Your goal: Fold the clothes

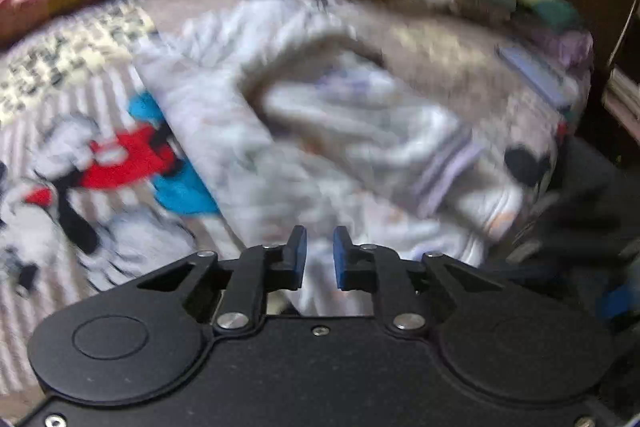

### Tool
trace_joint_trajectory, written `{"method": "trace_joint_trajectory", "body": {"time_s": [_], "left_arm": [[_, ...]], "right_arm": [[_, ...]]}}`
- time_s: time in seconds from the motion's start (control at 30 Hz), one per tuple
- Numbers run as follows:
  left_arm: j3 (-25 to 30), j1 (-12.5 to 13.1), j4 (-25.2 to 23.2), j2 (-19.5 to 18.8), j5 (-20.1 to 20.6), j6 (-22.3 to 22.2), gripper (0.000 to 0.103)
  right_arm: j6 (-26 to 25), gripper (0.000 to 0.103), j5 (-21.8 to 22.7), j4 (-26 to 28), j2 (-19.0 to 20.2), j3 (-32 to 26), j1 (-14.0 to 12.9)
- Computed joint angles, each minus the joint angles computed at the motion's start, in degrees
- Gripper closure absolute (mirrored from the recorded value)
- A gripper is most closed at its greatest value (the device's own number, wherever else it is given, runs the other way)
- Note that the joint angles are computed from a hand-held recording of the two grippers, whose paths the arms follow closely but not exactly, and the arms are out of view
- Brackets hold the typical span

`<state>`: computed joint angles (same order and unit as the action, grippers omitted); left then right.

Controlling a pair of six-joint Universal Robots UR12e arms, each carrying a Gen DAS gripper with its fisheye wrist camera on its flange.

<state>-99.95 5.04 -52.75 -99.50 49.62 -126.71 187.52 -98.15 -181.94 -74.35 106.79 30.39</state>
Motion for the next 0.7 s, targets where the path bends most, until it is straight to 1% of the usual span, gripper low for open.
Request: {"method": "trace_joint_trajectory", "body": {"time_s": [0.03, 0.07, 0.1, 0.13, 0.17, 0.23, 0.3, 0.33, 0.37, 0.4, 0.43, 0.47, 0.53, 0.57, 0.63, 0.7], "left_arm": [[0.3, 0.1, 2.1, -0.4, -0.5, -1.9, 0.092], [0.6, -0.2, 4.4, -0.9, -0.2, -3.5, 0.092], [1.0, -0.5, 6.5, -1.8, 0.3, -5.2, 0.092], [1.4, -0.9, 8.5, -2.7, 0.8, -6.8, 0.092], [2.1, -1.3, 9.4, -4.0, 0.9, -8.0, 0.092], [3.5, -2.6, 7.8, -6.4, 3.6, -8.3, 0.092], [3.2, -3.0, 9.2, -7.1, 3.2, -7.6, 0.092], [3.6, -3.0, 8.6, -6.9, 3.3, -7.8, 0.092], [4.2, -3.0, 7.8, -6.7, 3.6, -8.2, 0.092], [4.1, -2.6, 9.3, -6.4, 2.3, -9.5, 0.092], [4.0, -2.3, 11.2, -6.4, 0.7, -11.0, 0.092], [4.1, -2.1, 13.4, -6.7, -0.4, -13.4, 0.092], [4.6, -2.2, 18.8, -8.0, -1.2, -18.8, 0.092], [5.1, -2.4, 21.0, -8.7, -1.6, -20.9, 0.092], [5.9, -2.7, 24.5, -10.4, -2.1, -24.9, 0.092], [6.9, -3.1, 25.4, -12.2, -2.9, -26.6, 0.091]], "right_arm": [[0.4, 0.067, 1.0, 2.9, 0.1, -0.2, -0.3], [0.9, 0.066, 2.0, 6.6, 0.1, -0.6, -0.7], [1.3, 0.065, 3.0, 7.9, 0.3, -0.6, -1.0], [2.1, 0.065, 3.9, 6.9, -0.2, 0.3, -1.4], [2.2, 0.065, 4.4, 6.7, -0.6, 0.7, -1.5], [3.2, 0.065, 6.8, 6.4, -1.9, 1.4, -2.2], [6.8, 0.064, 11.9, 3.7, -3.7, 3.1, -4.0], [8.8, 0.059, 12.8, 1.7, -4.8, 4.3, -5.0], [10.9, 0.053, 12.0, -0.1, -5.8, 5.3, -6.0], [13.3, 0.037, 10.8, -1.6, -6.7, 6.2, -7.0], [16.5, 0.031, 8.5, -2.4, -7.3, 6.9, -8.2], [20.0, 0.027, 7.3, -3.2, -7.5, 7.5, -9.9], [26.5, 0.028, 6.2, -3.4, -7.5, 8.0, -13.6], [30.2, 0.028, 7.1, -4.1, -6.9, 8.1, -15.6], [39.6, 0.028, 10.8, -7.1, -5.1, 8.2, -19.2], [48.8, 0.028, 14.2, -10.4, -2.9, 7.9, -22.2]]}}
